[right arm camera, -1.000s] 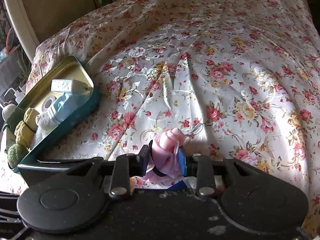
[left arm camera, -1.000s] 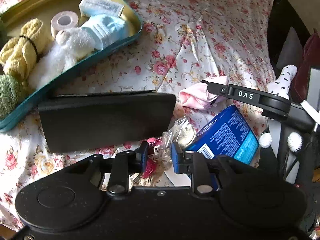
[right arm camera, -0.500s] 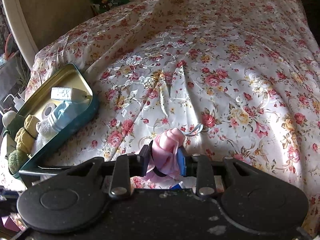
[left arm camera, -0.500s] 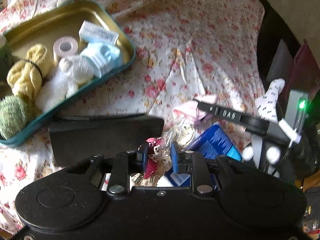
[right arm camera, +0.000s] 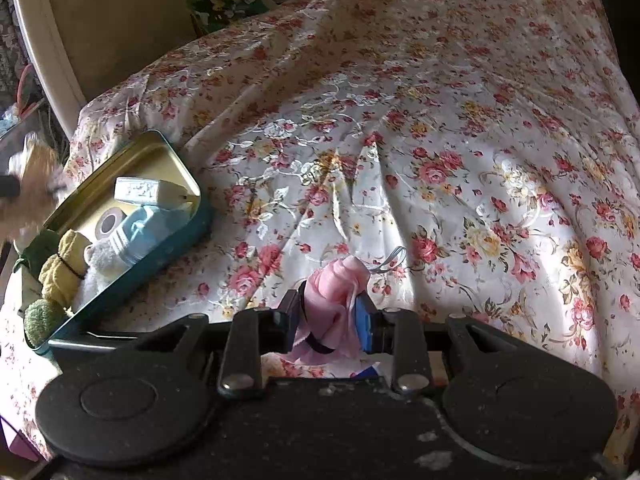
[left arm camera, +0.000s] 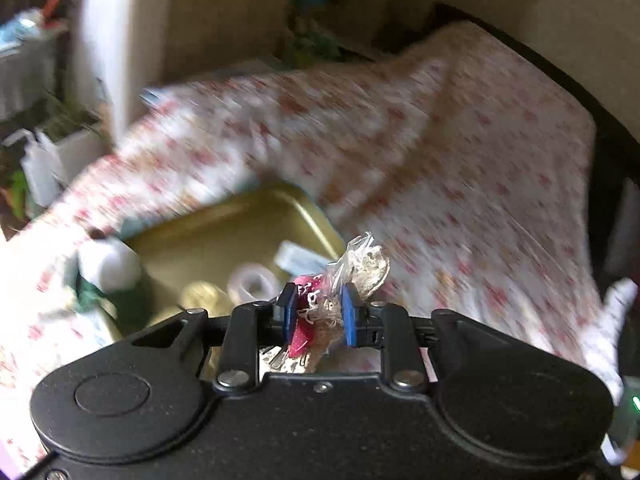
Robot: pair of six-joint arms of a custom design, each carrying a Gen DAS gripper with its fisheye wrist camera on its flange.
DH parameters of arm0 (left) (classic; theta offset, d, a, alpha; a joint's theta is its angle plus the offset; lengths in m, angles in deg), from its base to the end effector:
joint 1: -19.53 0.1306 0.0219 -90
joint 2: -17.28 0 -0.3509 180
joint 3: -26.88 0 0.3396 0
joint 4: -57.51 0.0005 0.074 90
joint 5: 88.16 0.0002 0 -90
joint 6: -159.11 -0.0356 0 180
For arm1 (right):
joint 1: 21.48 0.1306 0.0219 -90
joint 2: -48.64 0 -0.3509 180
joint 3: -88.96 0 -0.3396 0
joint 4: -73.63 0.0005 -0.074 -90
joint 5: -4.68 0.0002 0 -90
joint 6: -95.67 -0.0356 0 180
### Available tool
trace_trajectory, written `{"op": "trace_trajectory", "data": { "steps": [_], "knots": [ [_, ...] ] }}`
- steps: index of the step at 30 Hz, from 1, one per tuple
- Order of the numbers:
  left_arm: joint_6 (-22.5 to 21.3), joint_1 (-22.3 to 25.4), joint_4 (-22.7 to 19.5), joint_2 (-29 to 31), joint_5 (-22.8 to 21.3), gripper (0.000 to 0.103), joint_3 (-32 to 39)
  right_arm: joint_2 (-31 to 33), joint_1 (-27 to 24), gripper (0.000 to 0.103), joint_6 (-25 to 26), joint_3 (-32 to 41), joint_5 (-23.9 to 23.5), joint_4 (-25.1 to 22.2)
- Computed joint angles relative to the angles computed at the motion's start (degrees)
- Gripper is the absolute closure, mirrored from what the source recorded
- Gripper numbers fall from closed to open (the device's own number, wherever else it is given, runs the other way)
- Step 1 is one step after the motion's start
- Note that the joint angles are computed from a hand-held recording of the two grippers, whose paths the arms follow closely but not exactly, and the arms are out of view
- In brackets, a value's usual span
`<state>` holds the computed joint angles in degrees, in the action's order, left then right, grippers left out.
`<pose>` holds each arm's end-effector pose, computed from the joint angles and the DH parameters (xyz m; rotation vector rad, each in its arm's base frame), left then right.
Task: Organize soft objects
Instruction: 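Drop the lace bundle into the tray with left tool while right tool drops pink item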
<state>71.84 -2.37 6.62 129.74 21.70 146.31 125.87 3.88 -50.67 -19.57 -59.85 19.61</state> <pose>0.5245 -0.2244 0.4214 0.5653 2.2940 -0.6167 0.3099 0.1294 0.3469 0.8020 2.3316 0.0139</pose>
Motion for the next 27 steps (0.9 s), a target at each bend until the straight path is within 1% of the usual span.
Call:
{"op": "trace_trajectory", "data": {
  "steps": [4,7,11,14,19,23,25,27],
  "knots": [
    [2.3,0.8,-0.4,3.3,-3.4,0.082,4.1,0.4,0.5,0.074,0.5,1.2,0.2,-0.7],
    [3.2,1.3,-0.3,4.3,-5.3,0.082,4.5,0.6,0.9,0.074,0.6,2.1,0.4,-0.9],
    [2.6,1.0,-2.9,5.6,-7.9,0.082,5.8,1.4,1.6,0.074,1.2,3.7,0.5,-1.3],
    [1.7,0.3,-4.0,6.1,-10.0,0.082,6.4,2.2,2.0,0.074,1.7,4.8,0.2,-1.3],
    [0.2,-0.3,-3.8,6.2,-12.1,0.082,6.6,4.3,2.7,0.074,3.1,7.4,-0.1,-1.9],
    [-0.8,-0.7,-2.9,6.3,-14.8,0.082,6.7,6.1,3.1,0.074,4.5,9.8,0.0,-2.4],
    [-0.8,-0.4,-3.0,6.7,-14.8,0.082,7.1,6.8,3.1,0.081,5.3,11.0,-0.2,-2.4],
    [-0.5,-0.1,-4.1,7.7,-14.6,0.081,8.6,7.6,3.0,0.081,6.1,12.3,-0.6,-2.2]
  ]
}}
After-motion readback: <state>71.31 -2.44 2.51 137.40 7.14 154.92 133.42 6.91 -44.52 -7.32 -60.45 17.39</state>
